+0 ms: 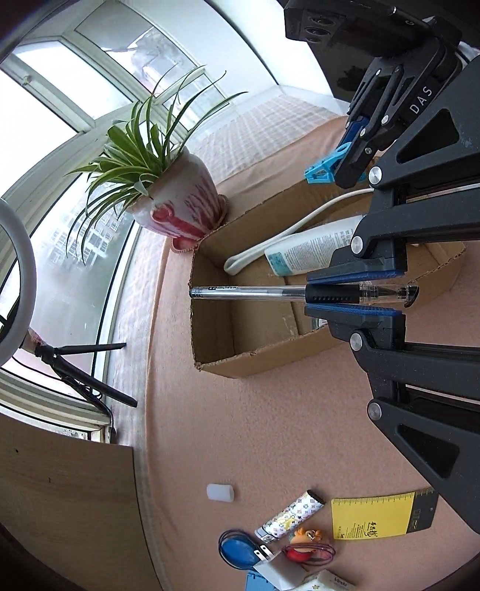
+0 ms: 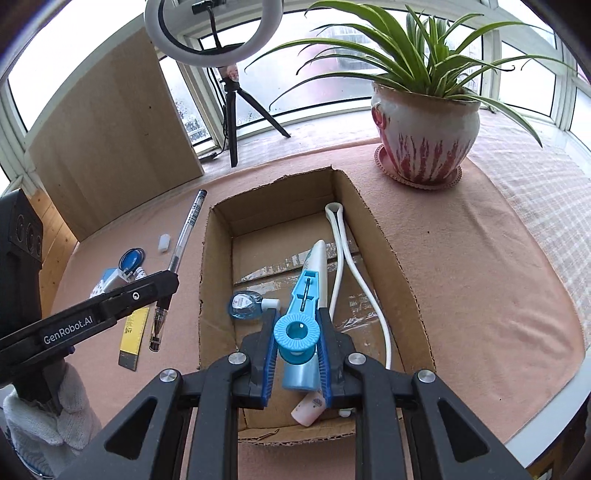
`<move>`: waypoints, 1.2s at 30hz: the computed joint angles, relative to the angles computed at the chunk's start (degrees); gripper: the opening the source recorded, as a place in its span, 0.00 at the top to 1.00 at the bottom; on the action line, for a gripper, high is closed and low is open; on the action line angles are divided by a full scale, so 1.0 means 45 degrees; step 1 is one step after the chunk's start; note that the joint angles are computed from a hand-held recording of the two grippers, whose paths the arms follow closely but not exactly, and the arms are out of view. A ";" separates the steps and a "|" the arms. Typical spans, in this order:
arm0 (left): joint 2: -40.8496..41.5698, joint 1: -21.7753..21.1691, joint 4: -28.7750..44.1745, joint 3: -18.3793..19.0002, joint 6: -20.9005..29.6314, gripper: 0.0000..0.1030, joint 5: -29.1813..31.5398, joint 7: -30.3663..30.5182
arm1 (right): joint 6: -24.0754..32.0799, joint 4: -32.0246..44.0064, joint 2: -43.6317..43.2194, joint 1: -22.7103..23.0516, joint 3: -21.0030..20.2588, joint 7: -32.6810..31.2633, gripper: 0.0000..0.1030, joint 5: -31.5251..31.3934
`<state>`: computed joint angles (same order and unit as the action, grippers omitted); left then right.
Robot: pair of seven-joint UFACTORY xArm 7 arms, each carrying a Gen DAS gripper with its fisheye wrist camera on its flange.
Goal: Organize objects
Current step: 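Carry the pen and clothespin over the box and release both inside, then move the left tool to the white charger plug and close on it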
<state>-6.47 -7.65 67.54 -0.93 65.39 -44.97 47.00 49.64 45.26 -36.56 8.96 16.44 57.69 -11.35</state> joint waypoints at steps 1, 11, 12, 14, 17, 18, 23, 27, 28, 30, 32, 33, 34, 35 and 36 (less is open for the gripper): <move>-0.0059 -0.0044 -0.0047 -0.0065 -0.0136 0.89 0.0009 -0.0018 | -0.0013 -0.0065 -0.0043 0.0002 -0.0078 -0.0063 0.83 0.0003; -0.0088 -0.0151 -0.0020 -0.0089 -0.0801 0.35 -0.0034 -0.0235 | 0.0075 -0.0145 -0.0153 -0.0151 -0.0061 -0.0566 0.47 -0.0180; -0.0040 -0.0130 0.0023 -0.0061 -0.0800 0.35 0.0054 -0.0234 | 0.0158 -0.0118 -0.0181 -0.0252 0.0073 -0.0440 0.46 -0.0331; 0.0090 -0.0044 0.0110 0.0004 -0.0865 0.35 0.0164 -0.0267 | 0.0165 -0.0067 -0.0130 -0.0271 0.0105 -0.0376 0.46 -0.0405; 0.0303 0.0155 0.0278 0.0099 -0.0889 0.35 0.0293 -0.0355 | -0.0106 -0.0066 -0.0052 -0.0153 -0.0020 -0.0394 0.46 -0.0237; 0.0371 0.0229 0.0346 0.0123 -0.0917 0.35 0.0340 -0.0364 | -0.0115 -0.0017 -0.0009 -0.0161 0.0028 -0.0359 0.46 -0.0260; 0.0767 0.0678 0.0721 0.0250 -0.0960 0.35 0.0647 -0.0450 | -0.0420 0.0338 0.0404 -0.0067 0.0125 -0.0228 0.46 -0.0232; 0.1298 0.1126 0.1221 0.0346 -0.0895 0.35 0.1019 -0.0553 | -0.0712 0.0706 0.0929 0.0084 0.0169 -0.0172 0.46 -0.0190; 0.1455 0.1249 0.1363 0.0360 -0.0872 0.35 0.1152 -0.0543 | -0.0784 0.0799 0.1081 0.0124 0.0194 -0.0140 0.46 -0.0193; 0.1728 0.1500 0.1576 0.0379 -0.0990 0.35 0.1382 -0.0590 | -0.0927 0.0990 0.1381 0.0209 0.0247 -0.0034 0.46 -0.0201; 0.2095 0.1770 0.1920 0.0401 -0.0967 0.35 0.1546 -0.0735 | -0.1108 0.1159 0.1677 0.0311 0.0318 0.0131 0.46 -0.0225; 0.2266 0.1899 0.2082 0.0397 -0.1006 0.35 0.1626 -0.0801 | -0.1224 0.1237 0.1845 0.0394 0.0308 0.0150 0.46 -0.0208; 0.2432 0.2018 0.2239 0.0386 -0.1074 0.35 0.1721 -0.0880 | -0.1308 0.1331 0.2009 0.0479 0.0319 0.0174 0.46 -0.0203; 0.2646 0.2144 0.2464 0.0377 -0.1058 0.35 0.1801 -0.0978 | -0.1372 0.1431 0.2177 0.0554 0.0341 0.0200 0.46 -0.0223; 0.2897 0.2267 0.2730 0.0358 -0.1017 0.35 0.1883 -0.1076 | -0.1420 0.1533 0.2342 0.0628 0.0366 0.0229 0.46 -0.0256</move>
